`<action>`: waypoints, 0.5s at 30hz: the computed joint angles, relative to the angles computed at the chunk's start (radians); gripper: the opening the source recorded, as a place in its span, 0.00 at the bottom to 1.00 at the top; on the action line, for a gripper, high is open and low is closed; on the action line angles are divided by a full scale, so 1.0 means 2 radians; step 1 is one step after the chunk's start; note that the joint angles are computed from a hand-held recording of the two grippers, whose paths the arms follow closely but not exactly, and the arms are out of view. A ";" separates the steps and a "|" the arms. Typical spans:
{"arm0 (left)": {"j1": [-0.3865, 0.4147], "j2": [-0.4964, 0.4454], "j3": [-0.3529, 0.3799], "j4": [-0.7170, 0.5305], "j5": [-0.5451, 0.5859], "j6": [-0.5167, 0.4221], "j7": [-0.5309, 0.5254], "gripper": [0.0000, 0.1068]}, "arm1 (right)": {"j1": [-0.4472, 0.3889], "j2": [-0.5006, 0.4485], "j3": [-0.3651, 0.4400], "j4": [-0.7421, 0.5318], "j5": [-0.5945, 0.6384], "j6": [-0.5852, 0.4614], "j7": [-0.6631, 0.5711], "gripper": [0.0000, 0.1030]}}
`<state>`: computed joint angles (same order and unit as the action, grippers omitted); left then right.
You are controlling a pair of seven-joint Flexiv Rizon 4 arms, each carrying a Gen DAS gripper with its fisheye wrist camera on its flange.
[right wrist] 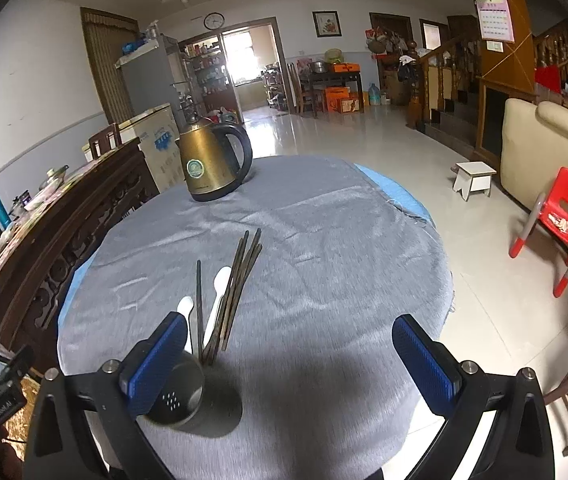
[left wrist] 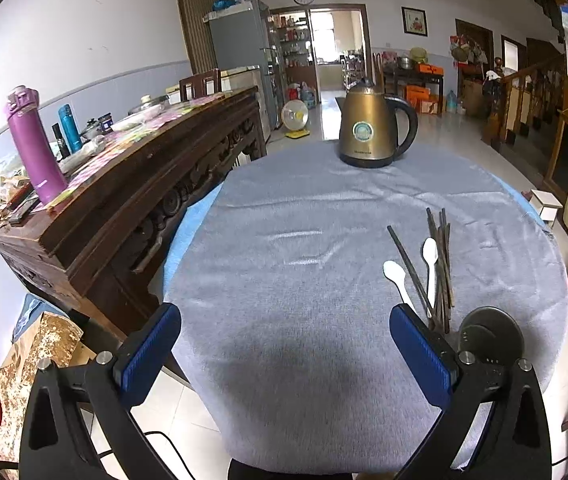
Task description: Organize utensils
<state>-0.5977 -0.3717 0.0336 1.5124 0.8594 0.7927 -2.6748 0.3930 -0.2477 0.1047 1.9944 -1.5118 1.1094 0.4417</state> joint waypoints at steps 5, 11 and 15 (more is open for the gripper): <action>0.019 -0.026 -0.003 -0.017 -0.035 0.012 0.033 0.96 | -0.002 -0.030 -0.008 -0.025 0.047 0.025 -0.043 1.00; 0.069 -0.098 -0.012 -0.066 -0.147 0.051 0.125 0.96 | -0.010 -0.098 -0.030 -0.082 0.155 0.091 -0.150 1.00; 0.087 -0.155 -0.016 -0.120 -0.210 0.048 0.174 0.96 | -0.051 -0.173 0.005 -0.145 0.275 0.151 -0.254 0.91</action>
<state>-0.4243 -0.6811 0.0024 1.2718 0.4386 0.8883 -2.3274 0.2901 -0.5934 0.1151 1.7045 -0.9616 1.4124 -0.0659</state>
